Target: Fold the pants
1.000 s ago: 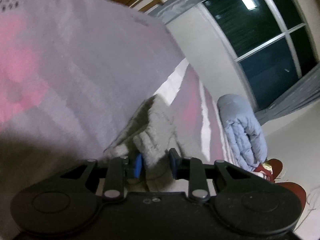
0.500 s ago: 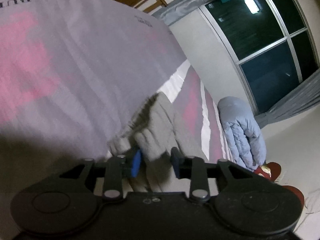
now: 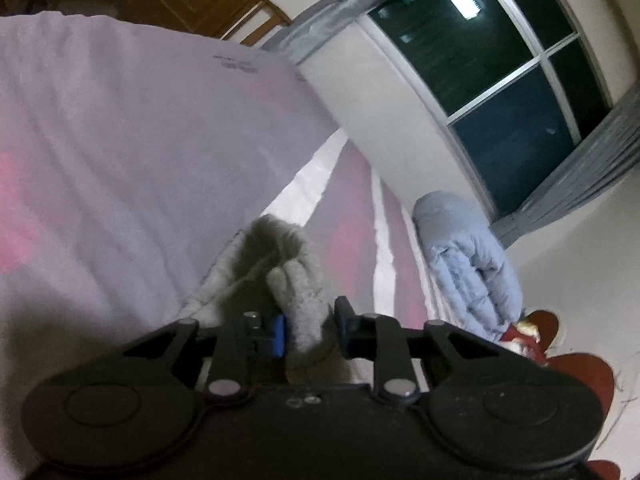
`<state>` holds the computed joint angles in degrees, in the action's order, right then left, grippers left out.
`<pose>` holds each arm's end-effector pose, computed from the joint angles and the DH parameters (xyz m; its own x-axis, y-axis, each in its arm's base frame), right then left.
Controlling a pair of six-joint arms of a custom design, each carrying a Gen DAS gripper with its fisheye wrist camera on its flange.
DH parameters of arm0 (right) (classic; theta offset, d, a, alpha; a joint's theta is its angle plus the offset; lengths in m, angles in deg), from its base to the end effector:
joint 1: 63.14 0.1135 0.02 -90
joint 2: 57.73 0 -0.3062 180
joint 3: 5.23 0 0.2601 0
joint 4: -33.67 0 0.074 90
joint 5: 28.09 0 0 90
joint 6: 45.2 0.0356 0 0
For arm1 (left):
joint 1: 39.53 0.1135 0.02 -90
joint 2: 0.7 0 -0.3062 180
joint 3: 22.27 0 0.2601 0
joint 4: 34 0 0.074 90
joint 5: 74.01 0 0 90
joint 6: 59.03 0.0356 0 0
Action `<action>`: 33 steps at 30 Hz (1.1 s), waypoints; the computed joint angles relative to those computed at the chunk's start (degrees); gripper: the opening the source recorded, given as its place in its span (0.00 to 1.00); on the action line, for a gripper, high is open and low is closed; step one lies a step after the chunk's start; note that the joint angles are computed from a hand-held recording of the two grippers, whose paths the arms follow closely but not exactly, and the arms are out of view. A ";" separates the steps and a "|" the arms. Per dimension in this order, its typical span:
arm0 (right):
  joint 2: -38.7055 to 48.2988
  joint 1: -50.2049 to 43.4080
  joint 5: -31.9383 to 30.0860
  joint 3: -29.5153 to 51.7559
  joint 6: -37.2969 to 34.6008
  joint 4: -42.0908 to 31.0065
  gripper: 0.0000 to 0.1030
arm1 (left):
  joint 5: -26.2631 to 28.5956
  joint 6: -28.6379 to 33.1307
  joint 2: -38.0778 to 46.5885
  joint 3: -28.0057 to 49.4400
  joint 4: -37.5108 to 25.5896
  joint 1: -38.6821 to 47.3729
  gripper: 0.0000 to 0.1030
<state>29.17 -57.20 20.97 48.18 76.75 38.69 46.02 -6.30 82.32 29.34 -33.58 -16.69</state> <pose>0.3050 0.0552 0.2276 -0.7469 0.3242 -0.5806 -0.3016 0.6130 0.7302 0.2784 0.0979 0.2279 -0.4135 -0.7431 -0.5262 -0.2401 0.6464 -0.7242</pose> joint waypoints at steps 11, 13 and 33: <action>3.88 -0.22 -0.07 -0.29 -0.33 -5.00 0.12 | -5.61 4.00 -1.33 -1.37 -5.58 -1.45 0.35; 1.41 -2.07 -0.12 -0.70 -1.20 -6.12 0.24 | -12.99 6.76 -5.53 -0.36 -10.76 -4.61 0.63; 8.22 -28.78 -9.24 -0.67 3.16 -0.92 0.27 | -64.76 -11.06 1.61 -0.88 -13.61 -51.47 0.85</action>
<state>37.39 -85.98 11.73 47.51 79.91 37.77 -18.75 -17.36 83.93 28.46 -47.19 -68.16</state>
